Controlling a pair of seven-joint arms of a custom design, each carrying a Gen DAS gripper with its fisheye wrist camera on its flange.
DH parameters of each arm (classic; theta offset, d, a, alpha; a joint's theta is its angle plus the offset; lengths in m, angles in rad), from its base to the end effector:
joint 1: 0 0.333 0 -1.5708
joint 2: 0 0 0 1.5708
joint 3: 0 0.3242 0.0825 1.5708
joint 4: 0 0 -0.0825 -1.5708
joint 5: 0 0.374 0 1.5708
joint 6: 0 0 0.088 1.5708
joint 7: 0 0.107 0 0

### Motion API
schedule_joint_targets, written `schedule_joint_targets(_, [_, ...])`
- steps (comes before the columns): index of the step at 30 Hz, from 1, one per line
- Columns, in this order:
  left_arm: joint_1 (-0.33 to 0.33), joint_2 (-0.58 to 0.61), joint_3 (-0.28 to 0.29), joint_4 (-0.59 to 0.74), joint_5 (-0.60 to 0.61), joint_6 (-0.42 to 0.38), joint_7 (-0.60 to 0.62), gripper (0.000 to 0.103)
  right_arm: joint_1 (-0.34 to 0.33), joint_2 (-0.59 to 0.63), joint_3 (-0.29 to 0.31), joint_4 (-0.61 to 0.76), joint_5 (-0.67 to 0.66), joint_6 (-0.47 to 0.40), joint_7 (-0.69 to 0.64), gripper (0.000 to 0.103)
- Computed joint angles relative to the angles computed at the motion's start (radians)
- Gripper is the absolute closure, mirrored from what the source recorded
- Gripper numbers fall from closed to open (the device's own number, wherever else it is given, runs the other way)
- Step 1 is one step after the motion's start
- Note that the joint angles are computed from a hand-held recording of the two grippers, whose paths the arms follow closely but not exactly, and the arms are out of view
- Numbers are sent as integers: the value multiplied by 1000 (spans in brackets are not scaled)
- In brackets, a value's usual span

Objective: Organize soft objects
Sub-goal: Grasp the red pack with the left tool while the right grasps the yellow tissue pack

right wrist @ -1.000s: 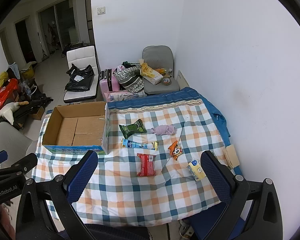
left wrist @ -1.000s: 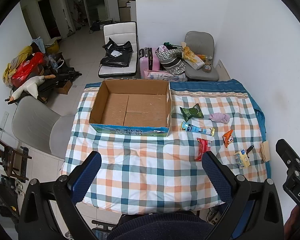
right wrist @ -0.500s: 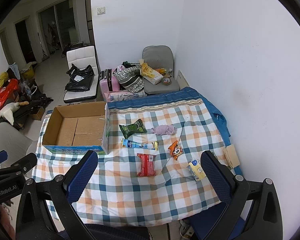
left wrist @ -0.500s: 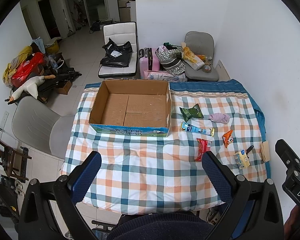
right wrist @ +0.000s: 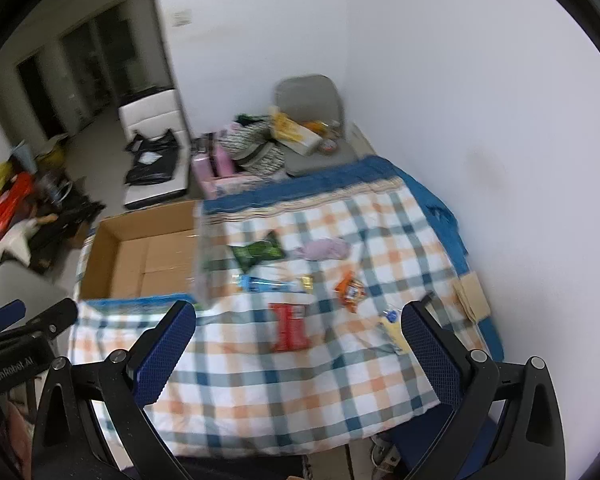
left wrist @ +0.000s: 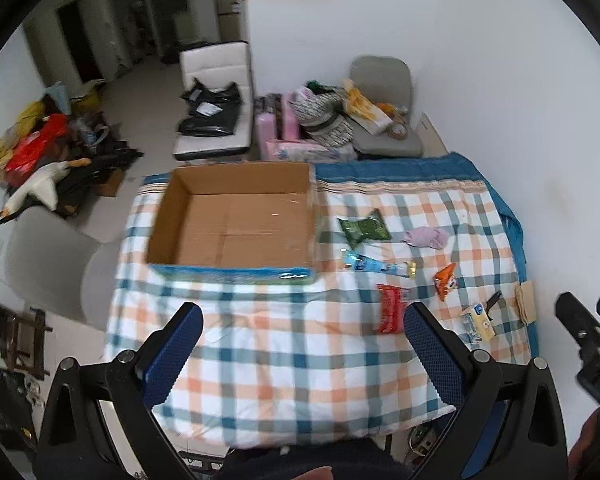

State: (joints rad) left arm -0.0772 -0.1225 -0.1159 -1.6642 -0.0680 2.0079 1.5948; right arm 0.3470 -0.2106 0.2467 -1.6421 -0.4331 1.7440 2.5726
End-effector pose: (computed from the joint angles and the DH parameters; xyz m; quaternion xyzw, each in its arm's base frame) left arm 0.5290 -0.1124 0.7018 -0.6137 0.7547 -0.1932 0.1285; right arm 0.4171 0.2573 0.7328 -0.5316 0.7987 -0.2379 0.1512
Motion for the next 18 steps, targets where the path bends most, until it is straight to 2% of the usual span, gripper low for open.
schedule_joint_targets(3, [-27,118,-37,43,35,4,-21,0,-43,-55,-50,-117,35,18,18,0])
schedule_joint_targets(6, [-55,243,-70,96,49,-41,-21,0,-94,-98,-99,-256,101,61,7,0])
schedule_joint_targets(9, [-89,351,-96,138,77,-74,-38,0,-149,-116,-158,-402,206,137,-39,0])
schedule_joint_targets(13, [-142,495,-122,202,100,-104,-77,0,-226,-109,-230,-595,366,289,-88,0])
schedule_joint_targets(15, [-167,569,-129,248,110,-124,-95,0,-261,-78,-245,-657,421,351,-98,0])
schedule_joint_targets(18, [-206,695,-131,360,129,-198,-126,0,-304,-23,-266,-722,503,425,-92,0])
